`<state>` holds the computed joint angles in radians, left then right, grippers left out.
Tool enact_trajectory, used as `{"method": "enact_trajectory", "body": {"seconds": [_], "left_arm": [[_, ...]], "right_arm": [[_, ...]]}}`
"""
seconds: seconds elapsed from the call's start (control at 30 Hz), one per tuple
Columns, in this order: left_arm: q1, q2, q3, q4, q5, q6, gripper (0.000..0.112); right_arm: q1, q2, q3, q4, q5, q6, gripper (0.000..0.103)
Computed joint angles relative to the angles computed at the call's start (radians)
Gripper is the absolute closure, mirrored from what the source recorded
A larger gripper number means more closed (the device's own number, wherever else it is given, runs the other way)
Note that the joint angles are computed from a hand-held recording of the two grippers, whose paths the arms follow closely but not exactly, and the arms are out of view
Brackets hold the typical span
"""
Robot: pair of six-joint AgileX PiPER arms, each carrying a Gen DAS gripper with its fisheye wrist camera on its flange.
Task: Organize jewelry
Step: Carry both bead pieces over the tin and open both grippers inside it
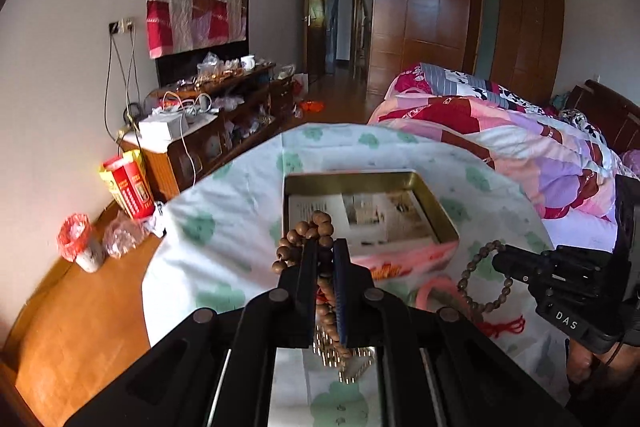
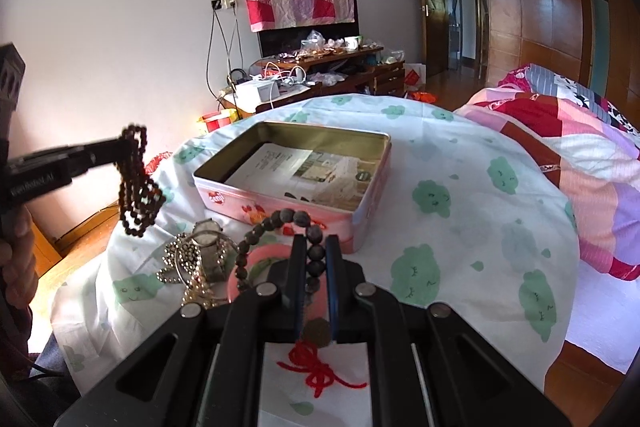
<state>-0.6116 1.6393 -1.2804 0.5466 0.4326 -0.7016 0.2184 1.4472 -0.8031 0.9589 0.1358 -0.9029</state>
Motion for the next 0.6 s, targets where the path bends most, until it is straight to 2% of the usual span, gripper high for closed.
{"method": "enact_trajectory", "body": {"seconds": [0.17, 0.6], "left_arm": [[0.015, 0.076, -0.120, -0.042, 0.032, 0.073, 0.106], [0.034, 0.310, -0.427, -0.018, 0.152, 0.134, 0.106]], "right_arm": [[-0.025, 0.045, -0.085, -0.107, 0.044, 0.089, 0.092], [-0.031, 0.243, -0.388, -0.576, 0.115, 0.514, 0.092]]}}
